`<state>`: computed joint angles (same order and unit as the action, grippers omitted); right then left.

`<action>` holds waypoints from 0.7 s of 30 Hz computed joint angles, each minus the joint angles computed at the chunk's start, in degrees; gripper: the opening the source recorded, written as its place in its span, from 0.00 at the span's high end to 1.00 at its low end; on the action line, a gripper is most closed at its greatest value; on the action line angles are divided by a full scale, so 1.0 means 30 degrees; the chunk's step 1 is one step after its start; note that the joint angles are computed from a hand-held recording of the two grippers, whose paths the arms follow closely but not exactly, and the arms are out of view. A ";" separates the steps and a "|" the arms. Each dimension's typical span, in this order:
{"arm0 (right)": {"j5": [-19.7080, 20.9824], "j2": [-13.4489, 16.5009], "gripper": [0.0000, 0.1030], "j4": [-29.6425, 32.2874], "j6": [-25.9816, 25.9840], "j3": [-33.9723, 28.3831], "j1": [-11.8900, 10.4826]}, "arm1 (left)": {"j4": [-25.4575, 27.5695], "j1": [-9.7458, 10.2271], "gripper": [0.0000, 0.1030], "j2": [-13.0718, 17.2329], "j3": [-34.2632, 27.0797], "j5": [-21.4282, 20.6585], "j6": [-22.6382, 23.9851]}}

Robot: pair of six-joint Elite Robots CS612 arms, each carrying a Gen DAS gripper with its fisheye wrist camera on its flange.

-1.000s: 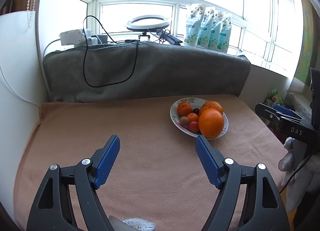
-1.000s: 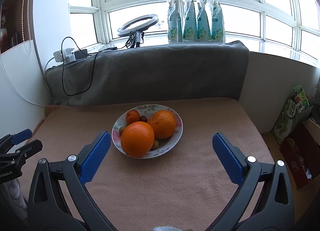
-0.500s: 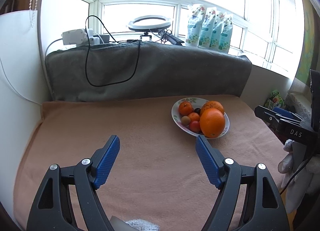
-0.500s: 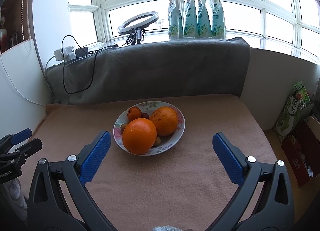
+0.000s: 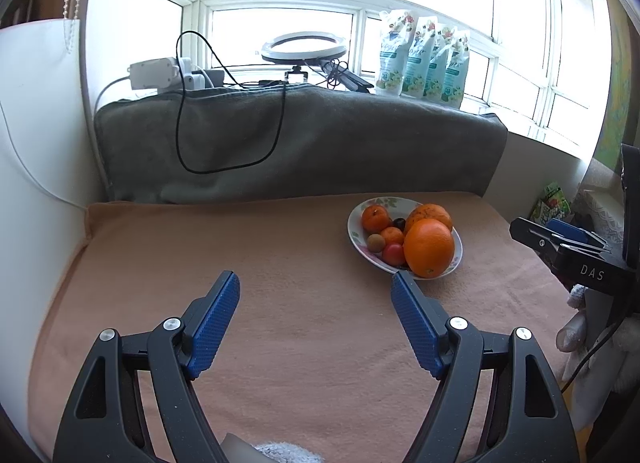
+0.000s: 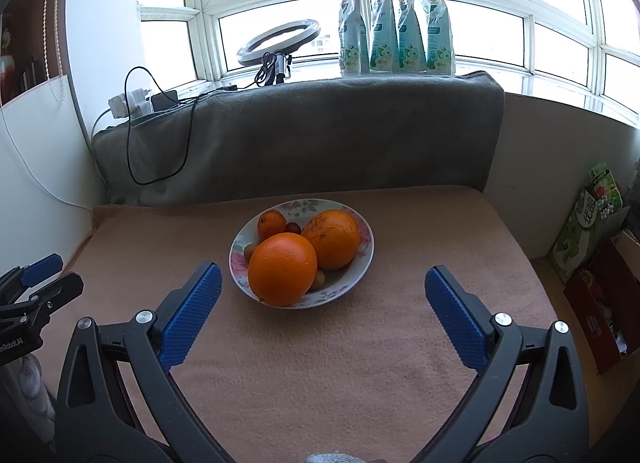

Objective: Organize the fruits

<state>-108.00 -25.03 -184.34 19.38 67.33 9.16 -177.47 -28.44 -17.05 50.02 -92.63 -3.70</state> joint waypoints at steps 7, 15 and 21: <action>0.0088 0.0099 0.00 0.0178 0.0019 -0.0142 0.0006 | 0.0177 0.0036 0.24 0.0083 -0.0167 0.0094 -0.0099; 0.0250 0.0107 0.00 0.0344 0.0149 -0.0156 -0.0027 | 0.0220 0.0046 0.24 0.0144 -0.0277 0.0120 -0.0118; 0.0277 0.0104 0.00 0.0448 0.0205 -0.0166 -0.0037 | 0.0174 0.0023 0.24 0.0198 -0.0333 0.0203 -0.0094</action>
<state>-107.17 -24.72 -182.99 20.00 66.84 9.05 -176.95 -28.37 -16.46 49.02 -92.02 -3.98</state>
